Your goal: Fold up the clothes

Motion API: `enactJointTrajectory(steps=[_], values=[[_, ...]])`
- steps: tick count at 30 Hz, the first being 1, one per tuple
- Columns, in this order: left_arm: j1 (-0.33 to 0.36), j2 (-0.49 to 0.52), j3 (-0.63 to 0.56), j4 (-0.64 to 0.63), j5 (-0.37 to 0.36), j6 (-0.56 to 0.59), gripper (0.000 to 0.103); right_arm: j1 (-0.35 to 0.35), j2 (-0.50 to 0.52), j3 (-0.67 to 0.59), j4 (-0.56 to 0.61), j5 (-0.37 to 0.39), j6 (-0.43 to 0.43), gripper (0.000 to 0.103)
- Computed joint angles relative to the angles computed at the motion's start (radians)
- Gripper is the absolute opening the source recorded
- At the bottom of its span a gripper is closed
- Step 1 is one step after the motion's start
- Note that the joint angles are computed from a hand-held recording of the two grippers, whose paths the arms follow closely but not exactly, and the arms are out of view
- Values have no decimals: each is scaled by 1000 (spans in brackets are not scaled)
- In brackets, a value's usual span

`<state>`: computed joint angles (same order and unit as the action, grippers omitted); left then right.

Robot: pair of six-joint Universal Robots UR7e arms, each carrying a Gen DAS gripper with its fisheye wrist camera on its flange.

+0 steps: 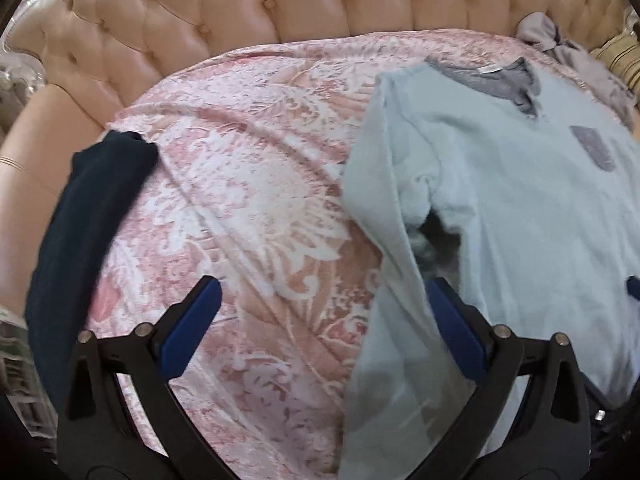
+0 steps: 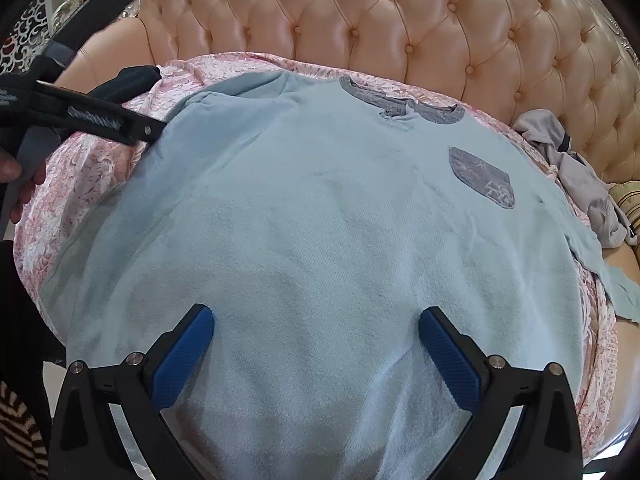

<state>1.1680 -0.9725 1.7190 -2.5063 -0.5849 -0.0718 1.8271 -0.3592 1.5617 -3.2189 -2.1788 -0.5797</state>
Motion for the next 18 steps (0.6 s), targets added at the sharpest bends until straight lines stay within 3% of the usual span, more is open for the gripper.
enactJointTrajectory(steps=[3,4,6,9,13,18], values=[[2,0,1,40,12,-23,69,-3,-1,5,-11,10,-11,103],[5,-2,-2,65,6,-37,51,-3,-2,6,-15,13,-14,103],[14,-4,-8,100,-13,-54,29,-4,-4,11,-20,17,-18,103],[20,-8,3,56,-46,-12,8,-6,-5,14,-29,21,-23,103],[16,-15,14,-8,-78,52,4,-8,-6,16,-35,25,-28,103],[4,-47,-14,60,-104,91,4,-9,-6,15,-32,26,-32,103]])
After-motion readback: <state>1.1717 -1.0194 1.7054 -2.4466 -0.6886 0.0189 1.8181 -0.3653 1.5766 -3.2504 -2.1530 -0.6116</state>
